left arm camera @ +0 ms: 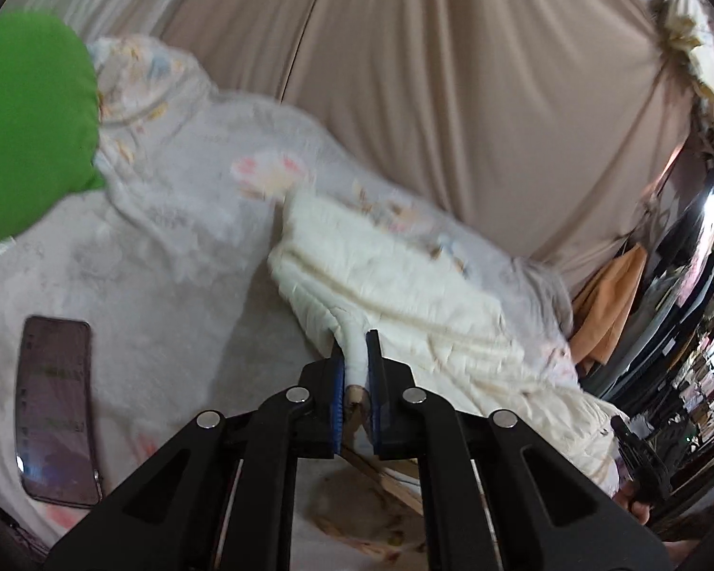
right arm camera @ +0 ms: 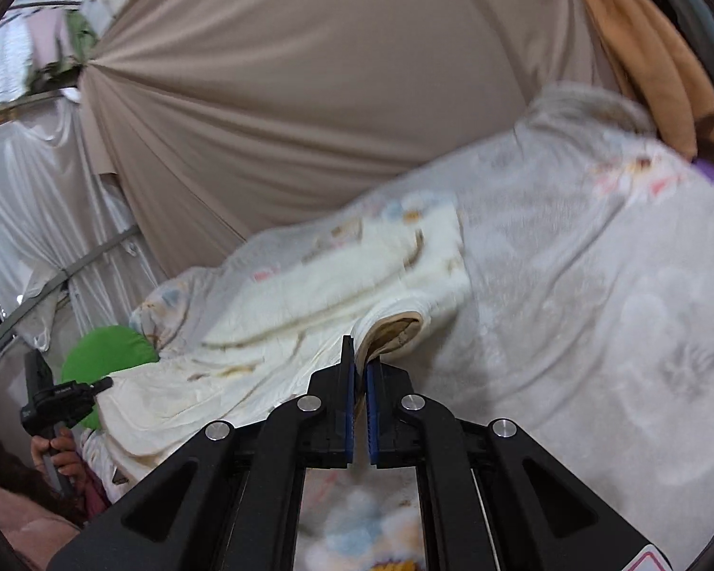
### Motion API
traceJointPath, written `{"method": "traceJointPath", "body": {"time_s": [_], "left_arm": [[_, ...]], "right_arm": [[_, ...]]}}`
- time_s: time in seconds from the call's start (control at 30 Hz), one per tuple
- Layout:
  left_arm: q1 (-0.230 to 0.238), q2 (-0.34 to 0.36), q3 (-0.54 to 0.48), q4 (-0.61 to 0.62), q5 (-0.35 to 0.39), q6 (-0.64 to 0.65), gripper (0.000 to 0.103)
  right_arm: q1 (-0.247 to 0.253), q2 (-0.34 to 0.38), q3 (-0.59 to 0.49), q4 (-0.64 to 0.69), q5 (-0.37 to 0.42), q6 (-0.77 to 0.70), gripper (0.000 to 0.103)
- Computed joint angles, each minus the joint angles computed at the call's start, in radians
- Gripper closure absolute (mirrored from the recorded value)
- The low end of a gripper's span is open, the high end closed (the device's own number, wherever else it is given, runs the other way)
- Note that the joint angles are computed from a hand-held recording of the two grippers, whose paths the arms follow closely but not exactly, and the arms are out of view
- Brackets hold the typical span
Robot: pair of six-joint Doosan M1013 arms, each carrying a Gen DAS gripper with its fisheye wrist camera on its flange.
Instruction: Fold large clothes
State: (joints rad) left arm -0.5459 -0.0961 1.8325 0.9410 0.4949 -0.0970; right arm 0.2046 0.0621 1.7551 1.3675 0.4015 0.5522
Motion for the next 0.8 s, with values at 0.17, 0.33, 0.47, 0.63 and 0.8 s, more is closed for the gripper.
{"method": "traceJointPath", "body": {"time_s": [0.17, 0.33, 0.47, 0.63, 0.8], "left_arm": [[-0.024, -0.009, -0.002, 0.075, 0.051, -0.065, 0.096], [0.010, 0.008, -0.013, -0.013, 0.035, -0.022, 0.096], [0.041, 0.068, -0.101, -0.025, 0.035, 0.100, 0.096], [0.119, 0.189, -0.267, -0.145, 0.049, 0.322, 0.095], [0.182, 0.335, -0.438, -0.294, 0.149, 0.492, 0.096]], "right_arm": [[-0.008, -0.008, 0.014, 0.146, 0.002, -0.104, 0.099], [-0.029, 0.021, -0.018, 0.147, 0.070, -0.048, 0.099], [-0.013, 0.070, -0.107, 0.093, 0.055, -0.056, 0.099], [-0.003, 0.197, -0.306, -0.128, 0.039, 0.145, 0.099], [0.011, 0.355, -0.532, -0.449, 0.073, 0.499, 0.099]]}}
